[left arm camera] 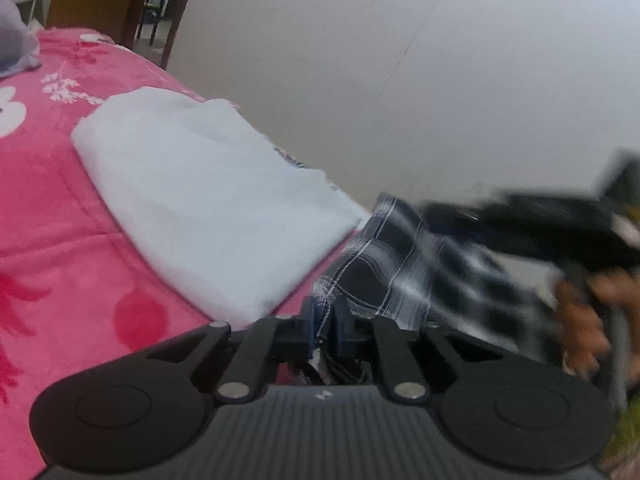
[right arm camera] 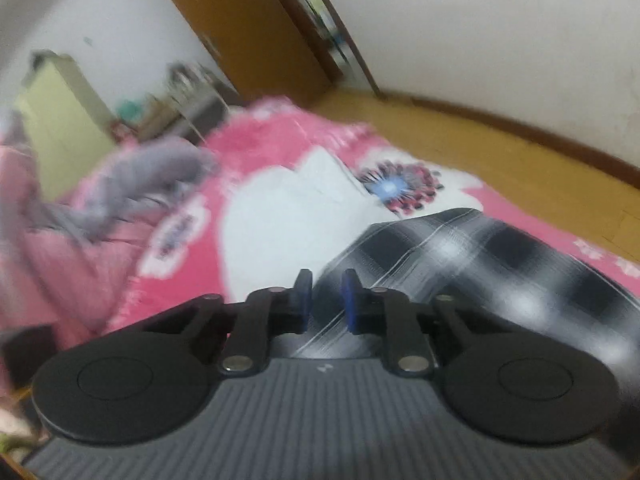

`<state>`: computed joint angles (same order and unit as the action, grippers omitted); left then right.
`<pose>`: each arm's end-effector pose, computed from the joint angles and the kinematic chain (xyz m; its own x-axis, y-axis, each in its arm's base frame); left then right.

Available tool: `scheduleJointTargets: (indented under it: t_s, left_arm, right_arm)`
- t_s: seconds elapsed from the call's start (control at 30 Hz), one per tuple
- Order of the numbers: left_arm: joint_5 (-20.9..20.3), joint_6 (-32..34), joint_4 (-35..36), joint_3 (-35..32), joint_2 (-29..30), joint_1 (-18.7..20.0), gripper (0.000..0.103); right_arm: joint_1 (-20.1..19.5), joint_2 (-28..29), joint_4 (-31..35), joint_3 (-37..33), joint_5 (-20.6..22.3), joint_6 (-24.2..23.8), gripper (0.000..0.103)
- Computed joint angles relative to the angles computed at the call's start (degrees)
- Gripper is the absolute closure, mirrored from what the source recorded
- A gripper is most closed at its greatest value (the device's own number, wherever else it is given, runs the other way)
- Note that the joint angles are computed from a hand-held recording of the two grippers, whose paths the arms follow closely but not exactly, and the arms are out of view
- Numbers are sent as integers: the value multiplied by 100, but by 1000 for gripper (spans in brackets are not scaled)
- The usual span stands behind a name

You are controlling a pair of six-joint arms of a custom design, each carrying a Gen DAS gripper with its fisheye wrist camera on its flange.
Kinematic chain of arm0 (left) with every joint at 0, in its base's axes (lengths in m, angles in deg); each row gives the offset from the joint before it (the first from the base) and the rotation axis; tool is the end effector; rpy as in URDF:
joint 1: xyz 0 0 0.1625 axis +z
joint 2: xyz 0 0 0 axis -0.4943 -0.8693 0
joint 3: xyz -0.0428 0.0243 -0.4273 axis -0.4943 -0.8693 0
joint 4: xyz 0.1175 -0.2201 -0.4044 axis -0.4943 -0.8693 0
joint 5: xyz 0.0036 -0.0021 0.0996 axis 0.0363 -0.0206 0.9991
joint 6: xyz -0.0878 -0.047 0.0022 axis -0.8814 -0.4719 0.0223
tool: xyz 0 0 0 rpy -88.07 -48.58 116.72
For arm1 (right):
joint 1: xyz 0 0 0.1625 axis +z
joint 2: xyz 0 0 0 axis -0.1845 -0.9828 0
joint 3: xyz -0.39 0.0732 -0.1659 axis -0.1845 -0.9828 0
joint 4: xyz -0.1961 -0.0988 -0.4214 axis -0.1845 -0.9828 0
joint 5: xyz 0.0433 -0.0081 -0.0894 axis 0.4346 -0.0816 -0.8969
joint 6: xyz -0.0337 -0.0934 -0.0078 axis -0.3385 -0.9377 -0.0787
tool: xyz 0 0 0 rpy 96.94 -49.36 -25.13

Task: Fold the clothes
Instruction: 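Lower the plaid pants beside the white cloth and open both grippers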

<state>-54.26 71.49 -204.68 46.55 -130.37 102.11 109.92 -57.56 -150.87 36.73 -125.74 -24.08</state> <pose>-0.1083 -0.8064 0.1662 -0.7507 0.6289 -0.2021 0.6588 0.6902 -0.2994 0.2177 -0.7713 0.1077 -0.9474 0.2002 0.2496 -0.0980 0.5610 -0.8220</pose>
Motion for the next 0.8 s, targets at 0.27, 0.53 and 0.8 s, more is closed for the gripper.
scheduleJointTargets:
  t_s: [0.27,0.53,0.8]
  left_arm:
    - [316,242,-140,197,-66,-66,95]
    - [443,341,-807,493,-239,-91,76]
    - [331,1898,-1529,1683,-974,-492,55]
  right_arm:
    - [-426,124,-633,-171,-815,1041,100]
    - [-385,-1633,-1328,2146,86,391,96]
    - [-216,-1519,-2534,2955,-778,-827,93]
